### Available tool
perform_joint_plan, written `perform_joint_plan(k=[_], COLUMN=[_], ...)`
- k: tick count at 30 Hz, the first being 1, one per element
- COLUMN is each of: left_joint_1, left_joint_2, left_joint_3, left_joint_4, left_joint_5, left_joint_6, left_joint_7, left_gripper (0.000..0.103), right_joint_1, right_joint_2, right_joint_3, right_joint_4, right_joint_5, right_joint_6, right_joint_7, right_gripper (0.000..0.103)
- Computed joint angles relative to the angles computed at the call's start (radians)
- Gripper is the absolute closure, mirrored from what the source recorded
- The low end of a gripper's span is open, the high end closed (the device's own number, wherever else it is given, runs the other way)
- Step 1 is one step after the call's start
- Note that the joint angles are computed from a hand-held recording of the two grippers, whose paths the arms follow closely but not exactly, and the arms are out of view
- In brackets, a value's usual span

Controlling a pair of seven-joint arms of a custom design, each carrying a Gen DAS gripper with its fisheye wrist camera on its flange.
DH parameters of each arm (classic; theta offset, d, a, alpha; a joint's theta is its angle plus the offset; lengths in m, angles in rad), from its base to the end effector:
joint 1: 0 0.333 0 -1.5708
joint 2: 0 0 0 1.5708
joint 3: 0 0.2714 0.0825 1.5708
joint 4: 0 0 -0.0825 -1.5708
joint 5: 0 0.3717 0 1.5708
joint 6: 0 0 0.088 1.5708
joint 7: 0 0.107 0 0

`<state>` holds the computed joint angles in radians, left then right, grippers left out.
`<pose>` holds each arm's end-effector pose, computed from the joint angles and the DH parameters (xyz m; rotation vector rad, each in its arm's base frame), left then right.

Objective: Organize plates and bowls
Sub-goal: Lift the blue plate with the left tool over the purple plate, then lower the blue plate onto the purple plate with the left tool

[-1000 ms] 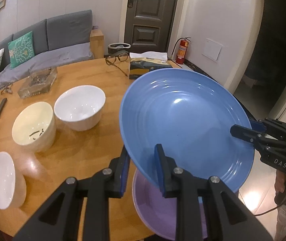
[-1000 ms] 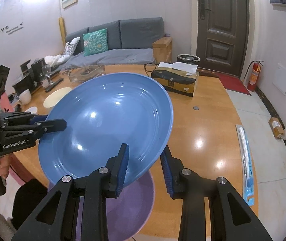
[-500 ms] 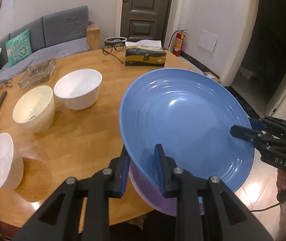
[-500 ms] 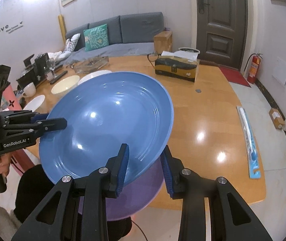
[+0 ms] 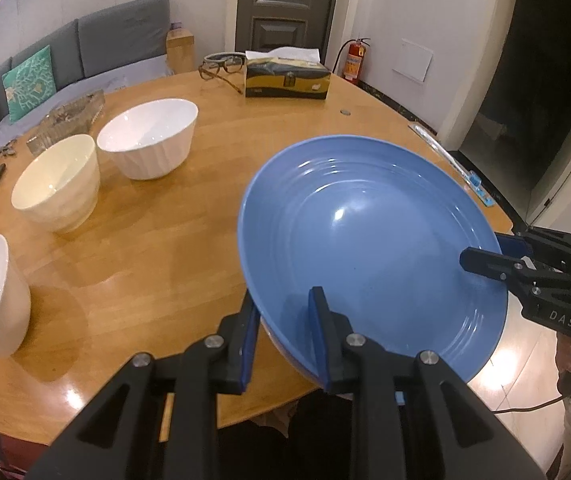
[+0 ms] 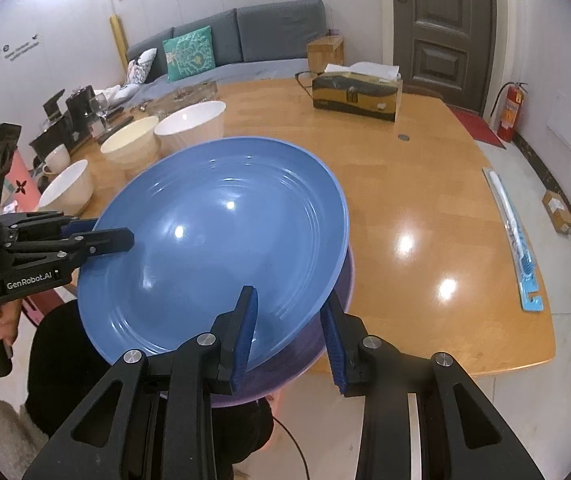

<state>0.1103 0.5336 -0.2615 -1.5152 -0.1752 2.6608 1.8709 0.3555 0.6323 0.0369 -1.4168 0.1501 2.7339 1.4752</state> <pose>0.7062 -0.0686 0.3990 -1.6693 2.1353 -0.8297 0.6795 0.2683 0.3778 -2.0453 1.4210 -0.3989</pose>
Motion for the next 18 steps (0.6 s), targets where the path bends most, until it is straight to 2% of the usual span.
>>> perform_joint_plan(k=[18], left_joint_1=[-0.006], left_joint_2=[0.004], left_joint_3=[0.013], left_joint_4=[0.003], left_joint_5=[0.021], left_joint_6=[-0.014], left_joint_7=[-0.009], left_gripper=[0.081], right_joint_1=[-0.001], right_joint_2=[-0.018], right_joint_3=[0.010], right_joint_4=[-0.032], right_joint_5=[0.010], right_joint_6=[-0.010], right_joint_7=[-0.026], right_gripper=[0.074])
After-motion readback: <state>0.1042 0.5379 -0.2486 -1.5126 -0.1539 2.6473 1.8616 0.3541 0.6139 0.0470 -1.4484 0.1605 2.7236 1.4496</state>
